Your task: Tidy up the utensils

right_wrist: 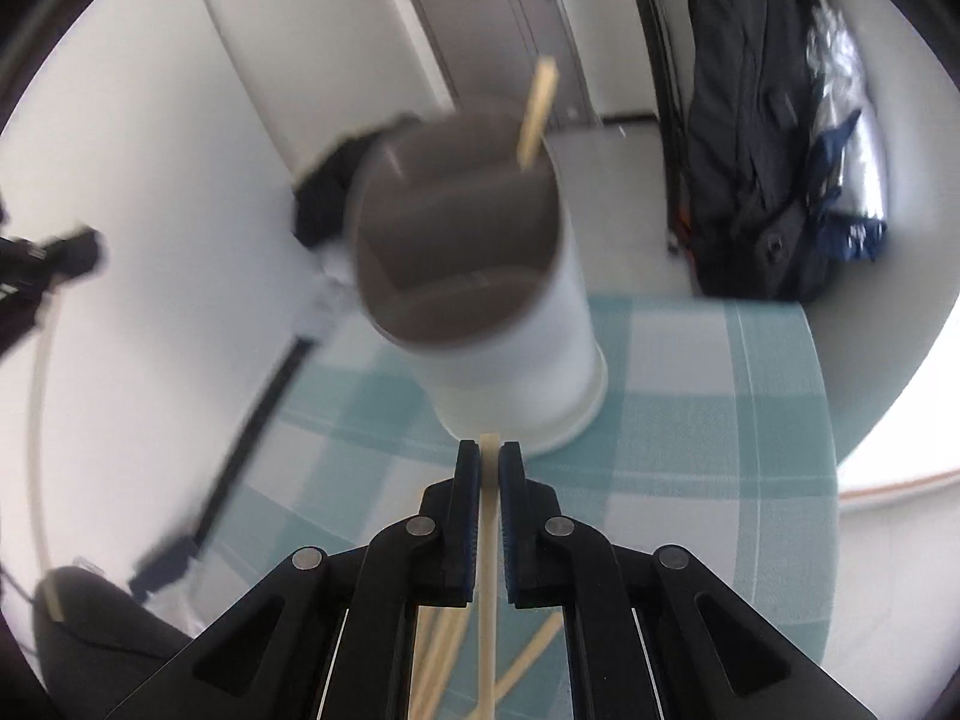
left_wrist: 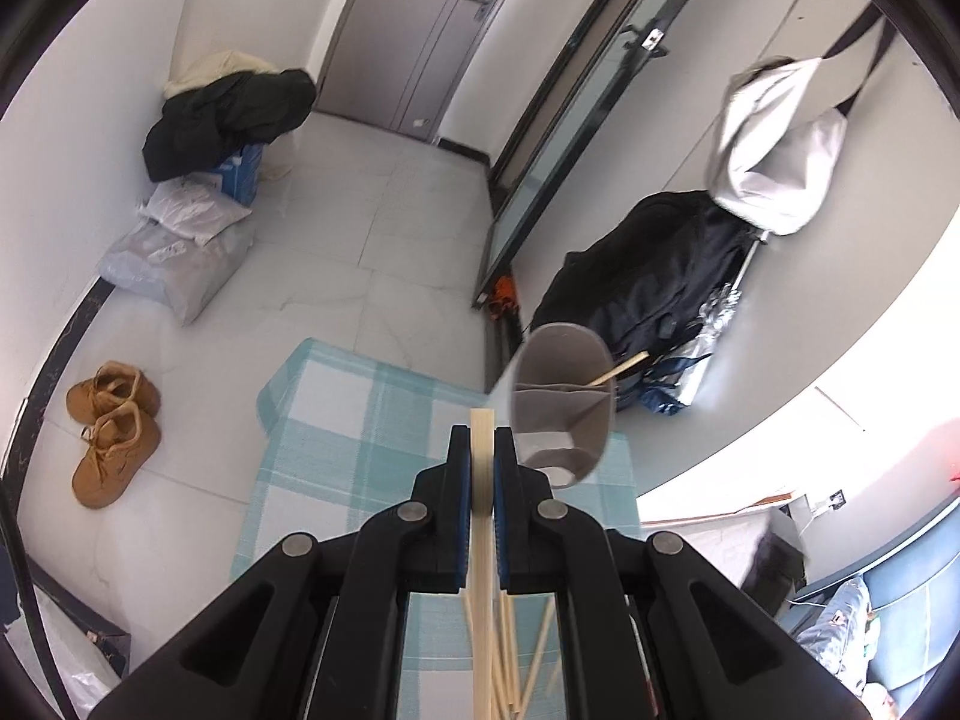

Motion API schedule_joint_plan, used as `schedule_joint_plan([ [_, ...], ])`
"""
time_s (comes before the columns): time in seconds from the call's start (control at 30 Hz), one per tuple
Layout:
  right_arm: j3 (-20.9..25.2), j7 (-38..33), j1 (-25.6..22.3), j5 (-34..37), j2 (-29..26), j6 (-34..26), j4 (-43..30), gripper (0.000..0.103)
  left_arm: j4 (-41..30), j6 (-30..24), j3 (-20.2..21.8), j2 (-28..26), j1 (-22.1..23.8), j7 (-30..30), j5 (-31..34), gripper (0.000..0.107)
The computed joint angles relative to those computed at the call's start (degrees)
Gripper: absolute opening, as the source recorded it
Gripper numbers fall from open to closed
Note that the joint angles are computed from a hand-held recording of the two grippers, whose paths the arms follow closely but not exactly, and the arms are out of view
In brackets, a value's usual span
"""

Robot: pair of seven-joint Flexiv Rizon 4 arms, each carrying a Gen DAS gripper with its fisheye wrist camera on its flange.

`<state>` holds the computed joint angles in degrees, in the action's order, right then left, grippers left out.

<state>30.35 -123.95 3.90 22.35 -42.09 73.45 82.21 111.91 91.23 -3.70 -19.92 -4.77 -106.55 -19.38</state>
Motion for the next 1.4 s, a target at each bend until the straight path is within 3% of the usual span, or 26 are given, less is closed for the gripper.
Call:
schedule_joint_plan([
  [0.23,13.5,-14.7,-8.8,6.3,1.3,9.0,3.7,0.006,-0.7,6.4,5.2,-0.3,-6.2,-3.7,3.3,0.002],
  [0.3,15.0,-15.9,-9.3,6.5,2.1,11.3,5.4,0.006,-1.9,8.0,11.5,-1.4,-12.0,-5.5,4.1,0.002],
  [0.4,19.6,-18.2,-13.8,6.8,1.3,12.1,6.3,0.005,-3.5,11.9,20.4,-4.0,-20.5,-5.9,3.4,0.002],
  [0.53,23.7,-18.7,-16.9,6.1,-0.6,14.0,6.2,0.005,-4.5,17.1,24.9,-7.1,-26.1,-1.1,-2.1,0.002],
  [0.6,25.7,-18.3,-18.4,5.2,-1.0,14.3,6.3,0.005,-5.4,18.1,25.7,-8.0,-26.3,-2.4,-0.9,0.002],
  [0.83,31.6,-16.2,-21.7,0.1,-2.0,14.8,4.5,0.006,-11.3,20.6,29.8,-13.1,-29.9,5.7,-11.4,0.002],
  [0.9,32.3,-14.7,-21.4,-1.5,-2.3,13.3,2.0,0.005,-14.2,20.9,31.2,-15.2,-30.3,8.0,-14.1,0.002],
  [1.03,31.5,-13.7,-18.6,-3.1,-2.5,11.3,-4.1,0.006,-18.8,23.1,27.9,-17.6,-26.2,10.2,-14.7,0.002],
  [1.13,26.8,-11.8,-13.0,-3.6,-2.8,9.5,-11.0,0.006,-22.9,25.2,24.5,-19.9,-22.0,11.5,-13.6,0.002],
  [1.2,23.6,-10.7,-9.3,-3.5,-3.5,9.1,-15.2,0.006,-26.2,26.1,24.7,-22.6,-21.5,13.8,-15.5,0.002],
  [1.4,16.7,-8.8,-1.2,-2.3,-7.8,7.0,-26.6,0.006,-33.2,27.0,19.5,-27.4,-16.3,18.0,-13.8,0.002],
])
